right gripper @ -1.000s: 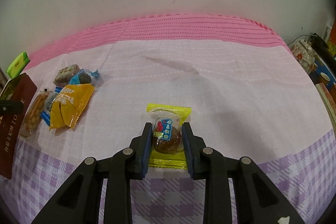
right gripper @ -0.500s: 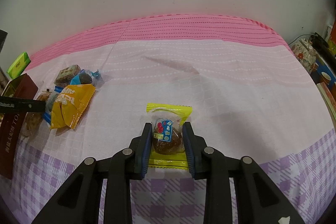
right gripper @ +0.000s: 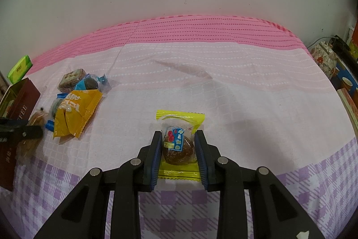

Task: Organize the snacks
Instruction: 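Grasp the second clear peanut brittle bag with the left gripper while the right gripper holds the cake, then lower the peanut brittle bag into the tin and open the left gripper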

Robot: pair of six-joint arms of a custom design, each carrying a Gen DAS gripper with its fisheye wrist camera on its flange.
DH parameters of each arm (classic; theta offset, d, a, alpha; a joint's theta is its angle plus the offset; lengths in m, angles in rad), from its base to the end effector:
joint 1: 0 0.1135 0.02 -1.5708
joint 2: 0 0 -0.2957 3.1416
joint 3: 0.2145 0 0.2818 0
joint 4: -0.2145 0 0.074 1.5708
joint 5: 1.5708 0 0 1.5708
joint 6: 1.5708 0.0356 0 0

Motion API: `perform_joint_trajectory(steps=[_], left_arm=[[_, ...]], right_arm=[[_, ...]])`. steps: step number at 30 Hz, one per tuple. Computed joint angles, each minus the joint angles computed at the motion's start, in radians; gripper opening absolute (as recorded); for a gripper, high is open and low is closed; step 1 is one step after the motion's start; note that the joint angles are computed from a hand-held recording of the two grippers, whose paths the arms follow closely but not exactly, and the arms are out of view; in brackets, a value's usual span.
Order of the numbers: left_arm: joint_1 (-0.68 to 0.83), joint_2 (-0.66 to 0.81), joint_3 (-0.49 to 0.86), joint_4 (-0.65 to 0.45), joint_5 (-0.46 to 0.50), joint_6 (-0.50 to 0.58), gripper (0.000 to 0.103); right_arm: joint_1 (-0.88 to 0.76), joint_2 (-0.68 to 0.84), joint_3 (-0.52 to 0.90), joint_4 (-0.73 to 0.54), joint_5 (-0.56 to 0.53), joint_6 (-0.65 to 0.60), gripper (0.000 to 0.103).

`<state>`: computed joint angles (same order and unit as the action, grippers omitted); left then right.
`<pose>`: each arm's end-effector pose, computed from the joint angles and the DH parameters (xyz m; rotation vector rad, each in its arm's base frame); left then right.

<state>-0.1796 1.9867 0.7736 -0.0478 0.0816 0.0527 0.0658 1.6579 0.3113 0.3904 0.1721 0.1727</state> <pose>0.3197 -0.0610 0.0428 0.3464 2.8129 -0.1435 0.2282 0.0089 0.0638 0.2027 2.5023 -0.1202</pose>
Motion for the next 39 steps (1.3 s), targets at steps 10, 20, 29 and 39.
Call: perform_joint_trajectory(steps=[10,20,29,39], left_arm=[[0.041,-0.192,-0.106,-0.014,0.033,0.014,0.042],[0.273,-0.39,-0.162,-0.093,0.075,0.13,0.042],[0.481,-0.332,-0.14,-0.098,0.042,0.256,0.042],[0.591,-0.226,-0.143,-0.034,-0.006,0.337,0.042]], right_arm=[[0.004,0.0,0.002,-0.004,0.006,-0.003,0.029],[0.003,0.004,0.0,0.003,0.007,-0.004,0.029],[0.002,0.006,0.0,0.004,0.008,-0.007,0.029],[0.0,0.005,0.0,0.004,0.008,-0.01,0.029]])
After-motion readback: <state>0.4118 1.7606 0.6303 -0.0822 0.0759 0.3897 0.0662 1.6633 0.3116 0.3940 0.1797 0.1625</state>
